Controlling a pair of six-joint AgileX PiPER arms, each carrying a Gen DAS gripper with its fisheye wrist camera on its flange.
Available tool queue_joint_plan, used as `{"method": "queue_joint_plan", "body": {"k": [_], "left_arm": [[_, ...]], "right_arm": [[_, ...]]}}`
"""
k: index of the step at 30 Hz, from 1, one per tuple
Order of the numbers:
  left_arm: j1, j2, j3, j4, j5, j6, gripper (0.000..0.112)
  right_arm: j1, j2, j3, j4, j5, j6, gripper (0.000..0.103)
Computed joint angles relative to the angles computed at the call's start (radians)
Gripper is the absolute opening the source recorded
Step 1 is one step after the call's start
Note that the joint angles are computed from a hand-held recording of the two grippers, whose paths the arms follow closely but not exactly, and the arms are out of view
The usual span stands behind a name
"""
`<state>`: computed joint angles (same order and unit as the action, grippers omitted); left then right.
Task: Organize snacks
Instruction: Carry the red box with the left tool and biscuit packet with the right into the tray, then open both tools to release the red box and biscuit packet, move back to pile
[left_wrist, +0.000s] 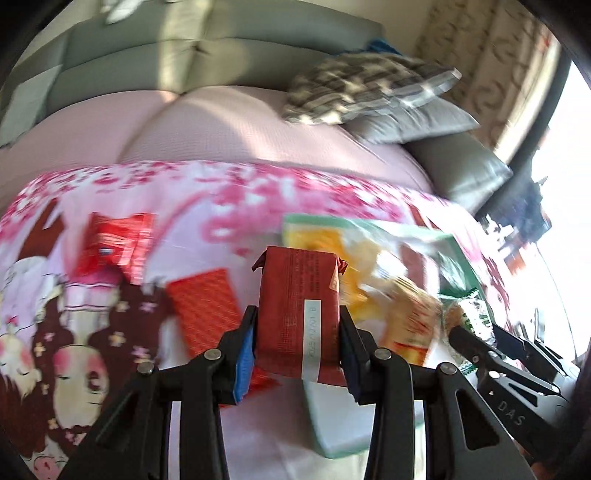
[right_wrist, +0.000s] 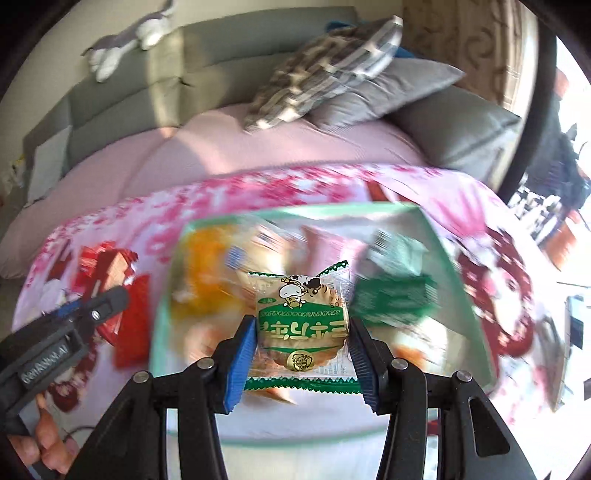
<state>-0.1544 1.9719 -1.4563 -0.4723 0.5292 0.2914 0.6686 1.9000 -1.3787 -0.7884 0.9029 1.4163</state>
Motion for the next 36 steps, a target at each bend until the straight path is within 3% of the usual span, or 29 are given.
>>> {"method": "queue_joint_plan", "body": {"k": [6,14,17,23,25,28,33,36], "left_arm": [[-0.085,0.020,-0.009,0.048,0.035,-0.009,0.042],[-0.139,0.035,-0.023,0.057,0.064,0.017,0.045],[-0.124,0.028,-0.016,0.017,0.070,0.051,0.056],[-0.060,-0.013,0.009,-0.042,0.037,0.080,0.064],[-0.024,-0.026,0.026,-0.005,0.005,0.026,0.066],[0.037,-0.025,0.037,0.162,-0.024,-0.177,0.066],[0.169,0.000,0.039,0.388,-0.012,-0.459,0.066],[0.232,0.009,0.043,0.446,-0.008,-0.527,0.066]], "right_arm": [[-0.052,-0.054,0.127,0.059,-0.055,-0.019,0.053],[-0.092,-0.038,0.158,0.096,-0.139,-0.039,0.054],[-0.071,-0.046,0.162,0.070,-0.110,-0.014,0.067],[-0.056,-0.037,0.092,0.034,-0.054,-0.013,0.068],[-0.043,-0.022,0.038,0.016,-0.039,-0.029,0.068],[-0.023,0.029,-0.076,0.027,-0.045,-0.108,0.068],[0.014,0.171,-0.316,0.102,-0.063,-0.279,0.068],[0.033,0.284,-0.489,0.174,-0.041,-0.397,0.068]]}}
